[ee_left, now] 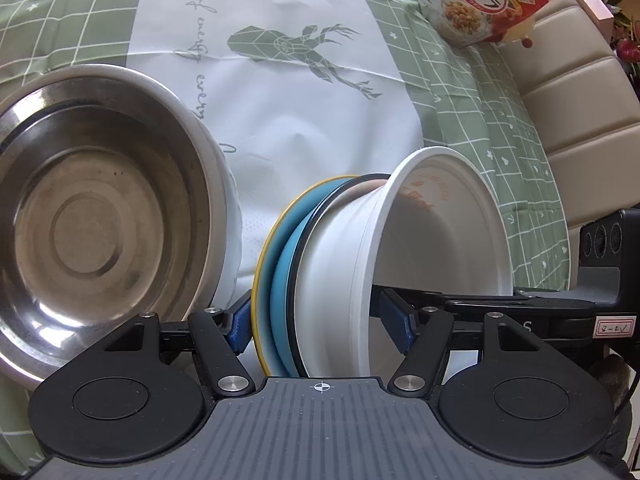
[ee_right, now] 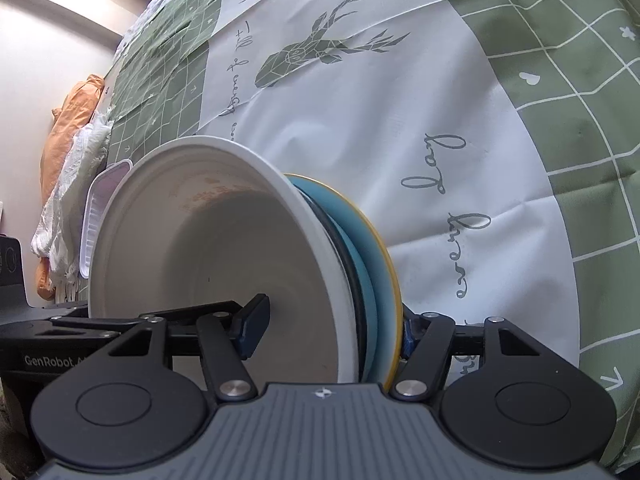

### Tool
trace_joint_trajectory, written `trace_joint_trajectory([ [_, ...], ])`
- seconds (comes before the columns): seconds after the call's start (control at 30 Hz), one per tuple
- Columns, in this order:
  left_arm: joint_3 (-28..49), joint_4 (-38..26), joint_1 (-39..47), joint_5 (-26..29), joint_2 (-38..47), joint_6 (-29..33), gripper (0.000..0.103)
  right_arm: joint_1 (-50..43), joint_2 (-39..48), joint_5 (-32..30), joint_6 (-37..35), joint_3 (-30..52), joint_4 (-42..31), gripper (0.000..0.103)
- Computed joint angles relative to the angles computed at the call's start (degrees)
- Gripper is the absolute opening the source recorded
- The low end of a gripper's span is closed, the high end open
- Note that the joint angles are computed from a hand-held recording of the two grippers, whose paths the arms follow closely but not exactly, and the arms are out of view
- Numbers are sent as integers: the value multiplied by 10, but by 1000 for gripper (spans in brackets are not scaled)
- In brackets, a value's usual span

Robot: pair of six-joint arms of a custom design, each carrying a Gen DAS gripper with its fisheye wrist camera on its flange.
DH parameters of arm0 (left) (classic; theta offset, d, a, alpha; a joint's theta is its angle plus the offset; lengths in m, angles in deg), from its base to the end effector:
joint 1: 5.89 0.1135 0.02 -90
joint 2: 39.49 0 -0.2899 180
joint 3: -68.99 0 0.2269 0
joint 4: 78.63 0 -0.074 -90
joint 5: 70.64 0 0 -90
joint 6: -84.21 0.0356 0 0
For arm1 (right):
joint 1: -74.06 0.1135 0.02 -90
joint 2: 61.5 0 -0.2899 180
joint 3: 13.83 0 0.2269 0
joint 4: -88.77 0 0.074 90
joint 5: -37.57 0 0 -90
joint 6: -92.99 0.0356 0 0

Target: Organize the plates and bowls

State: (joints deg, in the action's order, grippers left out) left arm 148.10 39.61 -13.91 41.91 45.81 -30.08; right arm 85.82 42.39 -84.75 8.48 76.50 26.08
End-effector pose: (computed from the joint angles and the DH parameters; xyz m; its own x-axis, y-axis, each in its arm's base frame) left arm 0.2575 -0.0501 0.2789 -0.9482 -0.2501 -0.1960 -0.1302 0.8684 -0.4784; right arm 0.3240 0.0869 0.2406 -0.9750 -0.1204 -0.1869 -0.2043 0.8167 0.5397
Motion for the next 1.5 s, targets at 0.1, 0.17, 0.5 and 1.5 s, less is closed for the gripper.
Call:
trace_joint_trajectory([
  [0.1, 6, -9, -1, -3, -1, -2, 69, 3, 3, 5, 1, 16, -20, 62],
  [0.17, 9, -12, -2, -4, -3, -2, 69, 5, 5, 6, 2, 24, -30, 62],
  [0.5, 10, -7, 2, 11, -18, -3, 69, 9, -21, 28, 7, 36, -44, 62],
  [1.5, -41, -92, 450, 163, -48, 325, 69, 289, 180, 156, 122, 392, -161, 64],
])
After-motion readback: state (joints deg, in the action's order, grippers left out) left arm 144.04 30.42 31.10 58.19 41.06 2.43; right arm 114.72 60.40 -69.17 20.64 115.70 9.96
